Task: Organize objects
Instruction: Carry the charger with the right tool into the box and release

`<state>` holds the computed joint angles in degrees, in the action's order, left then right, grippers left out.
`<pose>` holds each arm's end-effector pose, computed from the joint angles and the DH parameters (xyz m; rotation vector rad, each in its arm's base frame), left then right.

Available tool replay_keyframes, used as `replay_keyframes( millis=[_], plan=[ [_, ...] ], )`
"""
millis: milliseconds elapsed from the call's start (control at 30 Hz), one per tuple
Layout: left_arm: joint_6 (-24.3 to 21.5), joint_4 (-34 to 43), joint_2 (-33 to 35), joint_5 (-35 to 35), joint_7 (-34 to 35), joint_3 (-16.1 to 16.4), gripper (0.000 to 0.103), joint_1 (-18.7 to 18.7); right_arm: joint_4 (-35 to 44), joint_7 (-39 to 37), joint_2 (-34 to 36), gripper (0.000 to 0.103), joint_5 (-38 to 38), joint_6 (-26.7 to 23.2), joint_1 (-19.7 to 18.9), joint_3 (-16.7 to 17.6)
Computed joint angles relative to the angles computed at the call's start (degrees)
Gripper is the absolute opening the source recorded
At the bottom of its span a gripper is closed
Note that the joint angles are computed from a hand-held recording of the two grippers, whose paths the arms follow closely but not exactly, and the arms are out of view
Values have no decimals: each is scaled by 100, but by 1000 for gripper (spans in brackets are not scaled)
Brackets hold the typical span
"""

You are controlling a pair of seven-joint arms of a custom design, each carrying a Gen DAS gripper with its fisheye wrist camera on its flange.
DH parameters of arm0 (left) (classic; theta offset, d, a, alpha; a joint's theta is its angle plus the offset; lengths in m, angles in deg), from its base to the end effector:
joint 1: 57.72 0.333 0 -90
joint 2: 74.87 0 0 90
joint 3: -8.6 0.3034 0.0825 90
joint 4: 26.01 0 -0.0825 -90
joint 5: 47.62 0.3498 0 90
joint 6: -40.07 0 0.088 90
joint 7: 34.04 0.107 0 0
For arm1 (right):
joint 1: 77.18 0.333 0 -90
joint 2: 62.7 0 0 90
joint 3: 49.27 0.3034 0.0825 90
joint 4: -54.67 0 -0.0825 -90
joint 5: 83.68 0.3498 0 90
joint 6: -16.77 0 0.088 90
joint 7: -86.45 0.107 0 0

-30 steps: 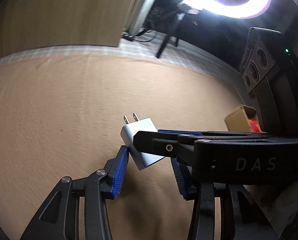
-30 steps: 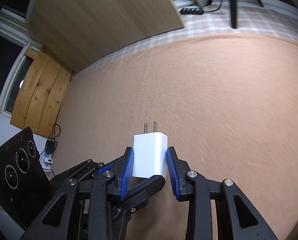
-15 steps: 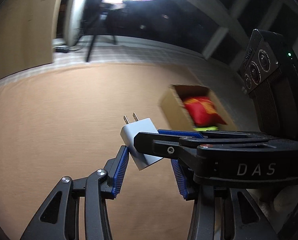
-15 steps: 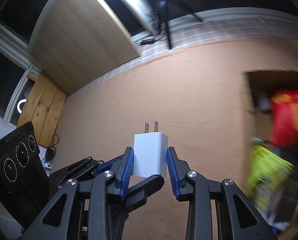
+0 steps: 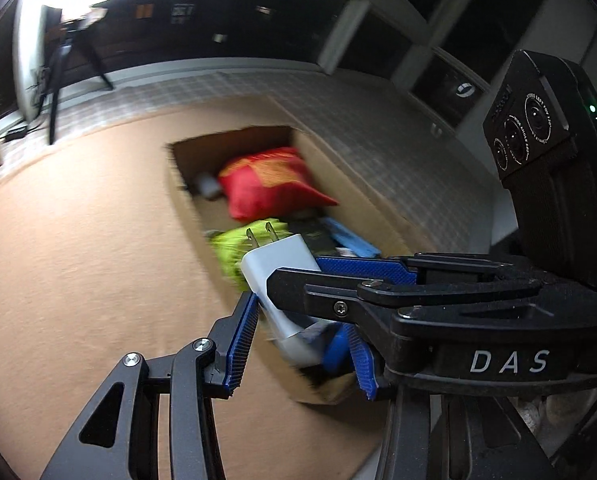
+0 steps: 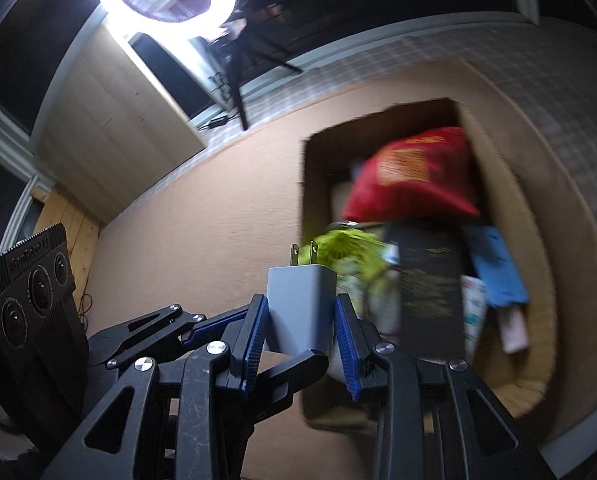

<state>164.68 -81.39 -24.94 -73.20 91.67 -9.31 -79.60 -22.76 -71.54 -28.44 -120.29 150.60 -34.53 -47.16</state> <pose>0.6350 -0.4219 0.4047 0.8150 -2.6409 1.0030 0.5208 0.4937 0.4217 -0.9219 2.3543 -0.2985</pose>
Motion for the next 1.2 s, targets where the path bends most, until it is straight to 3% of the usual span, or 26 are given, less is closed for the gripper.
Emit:
replay_keyframes(
  millis=[167,500,567,633,700,1200],
  plan=[
    [-183,88,63,50,85,-67,47,-184,-758,560,-500,31,-174,-66,89,23],
    [-512,442,292,148,125,-91,47,-495,-1505,1133,-1001,32,-294,-348,-5,314],
    [-601,670,412,220,94,-62,49,-577,-1523,1119,-1014,44,-252,-390,-45,365],
    [-675,812,479,308,58,-17,59,-634,-1505,1072,-1005,53,-202,-446,-73,400],
    [-607,683,403,322,57,-4,67,-621,-1467,1057,-1002,54,-183,-602,-52,418],
    [-258,25,-25,362,-104,118,73,-357,-883,808,-728,56,-116,-1152,54,417]
  ],
)
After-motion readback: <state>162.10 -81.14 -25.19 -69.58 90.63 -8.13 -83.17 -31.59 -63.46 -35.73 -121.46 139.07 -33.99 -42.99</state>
